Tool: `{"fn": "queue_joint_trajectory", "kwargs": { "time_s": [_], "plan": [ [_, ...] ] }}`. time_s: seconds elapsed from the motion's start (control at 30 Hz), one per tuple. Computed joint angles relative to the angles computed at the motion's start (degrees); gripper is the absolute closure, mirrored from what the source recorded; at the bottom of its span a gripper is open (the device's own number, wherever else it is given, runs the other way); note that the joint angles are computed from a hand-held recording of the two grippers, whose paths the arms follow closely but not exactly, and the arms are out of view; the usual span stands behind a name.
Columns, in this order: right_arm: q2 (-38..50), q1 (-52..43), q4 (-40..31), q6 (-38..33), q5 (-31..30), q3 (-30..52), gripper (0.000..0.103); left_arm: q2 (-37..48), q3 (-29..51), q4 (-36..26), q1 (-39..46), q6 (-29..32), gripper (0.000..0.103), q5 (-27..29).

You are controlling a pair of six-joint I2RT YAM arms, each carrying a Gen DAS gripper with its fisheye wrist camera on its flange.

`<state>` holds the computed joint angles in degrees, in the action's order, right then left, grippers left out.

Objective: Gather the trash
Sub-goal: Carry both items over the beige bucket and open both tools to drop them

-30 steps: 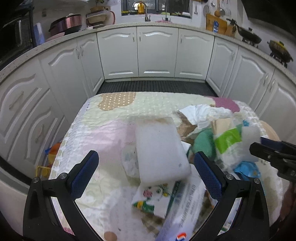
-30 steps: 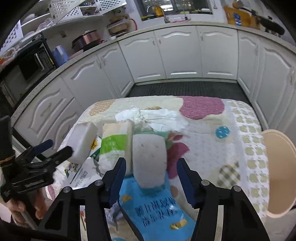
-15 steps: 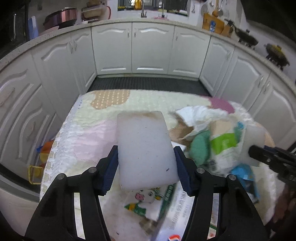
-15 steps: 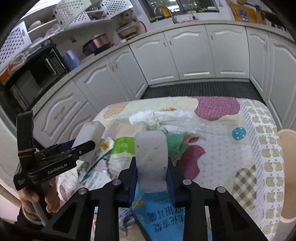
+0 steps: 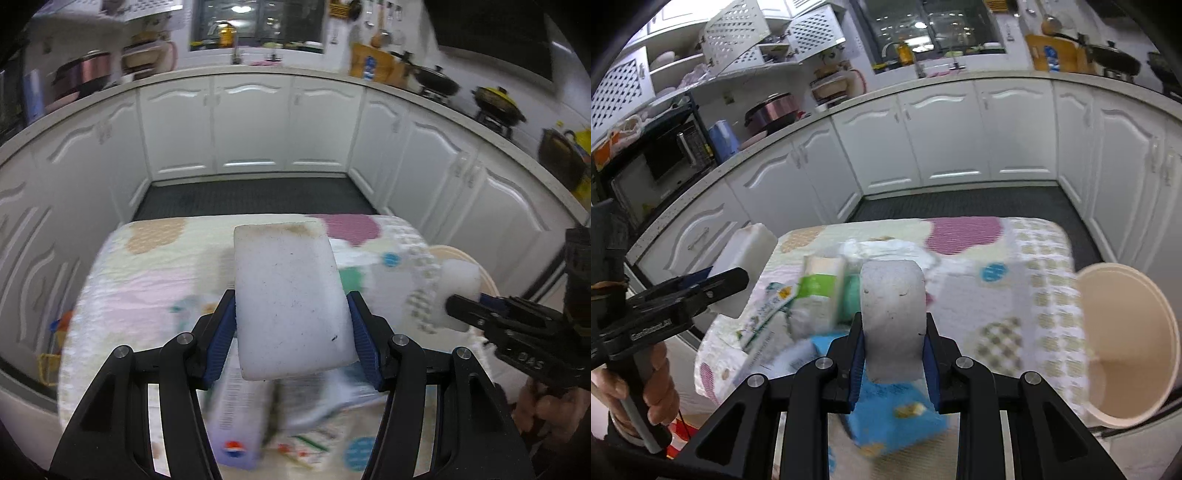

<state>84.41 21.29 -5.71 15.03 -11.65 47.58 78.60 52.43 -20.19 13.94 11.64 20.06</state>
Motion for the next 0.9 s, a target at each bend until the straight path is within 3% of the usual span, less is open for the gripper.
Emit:
{"fn": "queue_joint_trajectory", "kwargs": {
  "time_s": [0.43, 0.63, 0.9],
  "plan": [
    [-8.9, -22.5, -5.1, -8.8, -2.1, -8.0, 0.076, 4.7, 3.1, 2.5, -25.4, -10.9, 0.046, -8.9],
    [-4.3, -32.1, -4.6, -12.9, -4.2, -7.8, 0.076, 12.2, 8.4, 4.0, -35.6, -14.8, 0.045, -13.2],
    [5.1, -36.9, -0.6, -16.0, -5.3, -6.3, 0.076, 23.6, 16.3, 6.8, -42.0, -17.1, 0.044, -18.5]
  ]
}}
